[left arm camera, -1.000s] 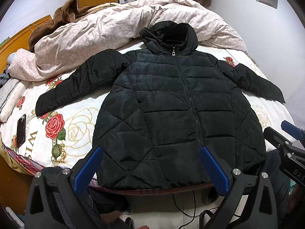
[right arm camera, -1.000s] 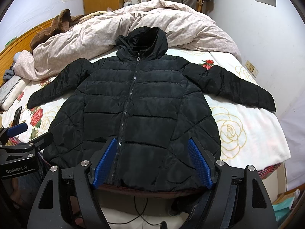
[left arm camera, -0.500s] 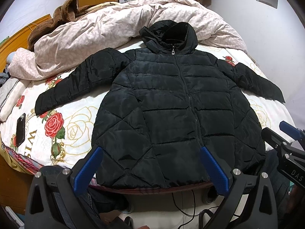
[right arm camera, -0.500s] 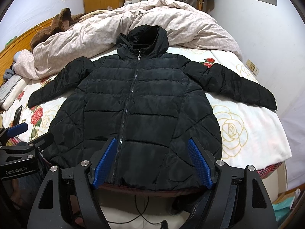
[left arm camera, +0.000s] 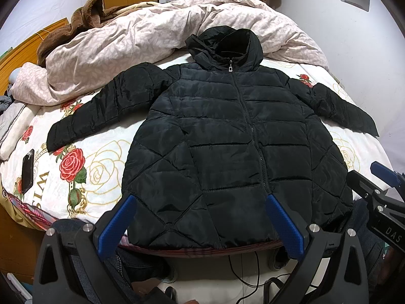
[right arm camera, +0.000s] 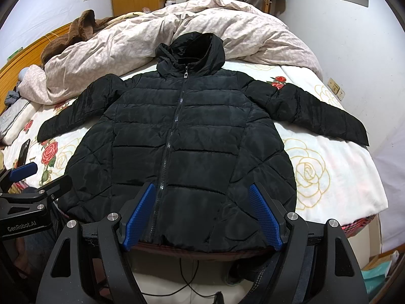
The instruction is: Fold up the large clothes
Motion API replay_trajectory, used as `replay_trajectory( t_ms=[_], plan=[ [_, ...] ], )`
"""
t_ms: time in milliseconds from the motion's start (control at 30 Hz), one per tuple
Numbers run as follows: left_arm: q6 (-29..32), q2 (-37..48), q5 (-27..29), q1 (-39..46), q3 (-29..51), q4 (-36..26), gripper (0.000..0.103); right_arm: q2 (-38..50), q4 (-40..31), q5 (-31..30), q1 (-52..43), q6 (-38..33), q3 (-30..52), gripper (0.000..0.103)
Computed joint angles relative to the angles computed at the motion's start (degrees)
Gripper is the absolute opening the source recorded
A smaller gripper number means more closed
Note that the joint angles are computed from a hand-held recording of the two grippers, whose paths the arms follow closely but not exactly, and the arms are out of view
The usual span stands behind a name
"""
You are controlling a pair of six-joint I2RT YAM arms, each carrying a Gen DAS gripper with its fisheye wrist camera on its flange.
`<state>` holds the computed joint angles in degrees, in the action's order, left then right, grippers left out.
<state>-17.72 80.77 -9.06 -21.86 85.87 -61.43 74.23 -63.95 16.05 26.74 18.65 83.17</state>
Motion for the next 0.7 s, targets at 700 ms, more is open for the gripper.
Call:
replay_trajectory(
  t_ms=[700],
  plan=[
    [0.11,-1.06,0.59,0.66,-1.77,0.14,0.103,0.33,-0.33,0.03,0.24,0.26,0.35,0.076]
  ],
)
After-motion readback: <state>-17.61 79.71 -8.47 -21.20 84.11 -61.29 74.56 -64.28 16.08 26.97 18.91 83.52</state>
